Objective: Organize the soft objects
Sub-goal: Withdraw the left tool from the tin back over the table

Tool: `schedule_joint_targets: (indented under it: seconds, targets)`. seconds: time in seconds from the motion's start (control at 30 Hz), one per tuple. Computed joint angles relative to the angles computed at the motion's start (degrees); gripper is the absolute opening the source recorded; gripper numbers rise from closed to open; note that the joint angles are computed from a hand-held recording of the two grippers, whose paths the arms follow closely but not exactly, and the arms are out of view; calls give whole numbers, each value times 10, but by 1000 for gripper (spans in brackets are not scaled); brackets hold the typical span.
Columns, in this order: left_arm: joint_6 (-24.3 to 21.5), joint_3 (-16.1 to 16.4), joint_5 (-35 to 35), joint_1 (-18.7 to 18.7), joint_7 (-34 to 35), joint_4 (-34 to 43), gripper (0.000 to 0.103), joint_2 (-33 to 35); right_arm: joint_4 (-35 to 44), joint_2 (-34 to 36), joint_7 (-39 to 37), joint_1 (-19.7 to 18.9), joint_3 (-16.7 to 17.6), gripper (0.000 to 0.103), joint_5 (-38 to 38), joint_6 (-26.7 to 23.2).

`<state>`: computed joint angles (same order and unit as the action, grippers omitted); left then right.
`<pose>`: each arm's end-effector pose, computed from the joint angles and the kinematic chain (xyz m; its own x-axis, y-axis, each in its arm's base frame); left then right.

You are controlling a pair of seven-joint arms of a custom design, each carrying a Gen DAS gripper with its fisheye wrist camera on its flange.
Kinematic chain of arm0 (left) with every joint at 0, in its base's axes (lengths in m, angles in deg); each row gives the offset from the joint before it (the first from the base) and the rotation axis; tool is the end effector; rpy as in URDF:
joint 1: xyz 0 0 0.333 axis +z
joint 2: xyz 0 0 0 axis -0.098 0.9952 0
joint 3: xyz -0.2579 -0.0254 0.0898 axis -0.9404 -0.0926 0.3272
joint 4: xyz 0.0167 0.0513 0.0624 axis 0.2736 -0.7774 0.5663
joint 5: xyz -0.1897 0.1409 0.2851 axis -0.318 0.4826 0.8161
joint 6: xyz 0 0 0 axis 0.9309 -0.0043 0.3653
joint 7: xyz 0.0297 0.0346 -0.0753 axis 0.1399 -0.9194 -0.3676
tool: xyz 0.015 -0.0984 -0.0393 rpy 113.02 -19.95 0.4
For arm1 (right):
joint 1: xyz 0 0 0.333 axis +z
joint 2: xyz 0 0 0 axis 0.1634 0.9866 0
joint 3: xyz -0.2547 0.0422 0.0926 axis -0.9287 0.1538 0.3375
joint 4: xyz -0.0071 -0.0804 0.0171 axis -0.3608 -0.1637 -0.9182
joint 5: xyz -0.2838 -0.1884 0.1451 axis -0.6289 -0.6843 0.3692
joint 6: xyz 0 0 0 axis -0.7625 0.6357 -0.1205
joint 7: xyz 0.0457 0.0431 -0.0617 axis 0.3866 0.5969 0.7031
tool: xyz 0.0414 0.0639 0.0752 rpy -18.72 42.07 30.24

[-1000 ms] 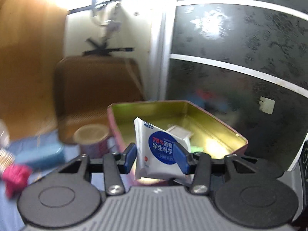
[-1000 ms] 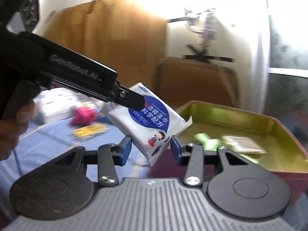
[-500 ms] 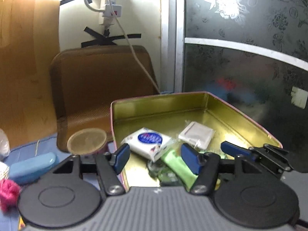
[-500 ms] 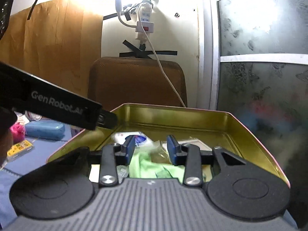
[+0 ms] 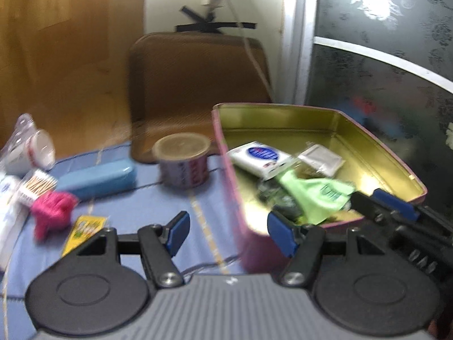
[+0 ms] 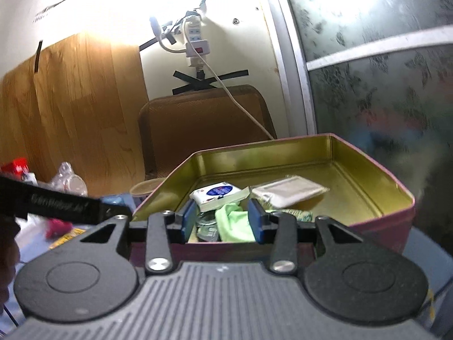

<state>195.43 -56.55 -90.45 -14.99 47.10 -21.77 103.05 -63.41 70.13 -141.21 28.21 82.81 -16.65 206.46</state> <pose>0.6585 -0.2785 0.4552 -0.7242 -0.6888 0.0333 -0.4352 0.4190 -0.7969 0.5172 0.2313 0.4613 -0.3819 -0.9062 -0.1813 -0.2451 0.2884 -0.9256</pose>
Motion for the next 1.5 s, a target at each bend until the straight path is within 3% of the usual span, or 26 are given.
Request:
schedule_joint_targets:
  seconds: [0.3, 0.8, 1.5]
  targets:
    - [36, 28, 24, 10, -32, -52, 63, -19, 35, 30, -7, 14, 0, 45, 23, 26]
    - [86, 46, 72, 15, -66, -77, 68, -13, 83, 74, -64, 40, -15, 46, 56, 68]
    - [106, 100, 153, 7, -172, -46, 73, 27, 134, 136, -183, 71, -43, 51, 159, 131]
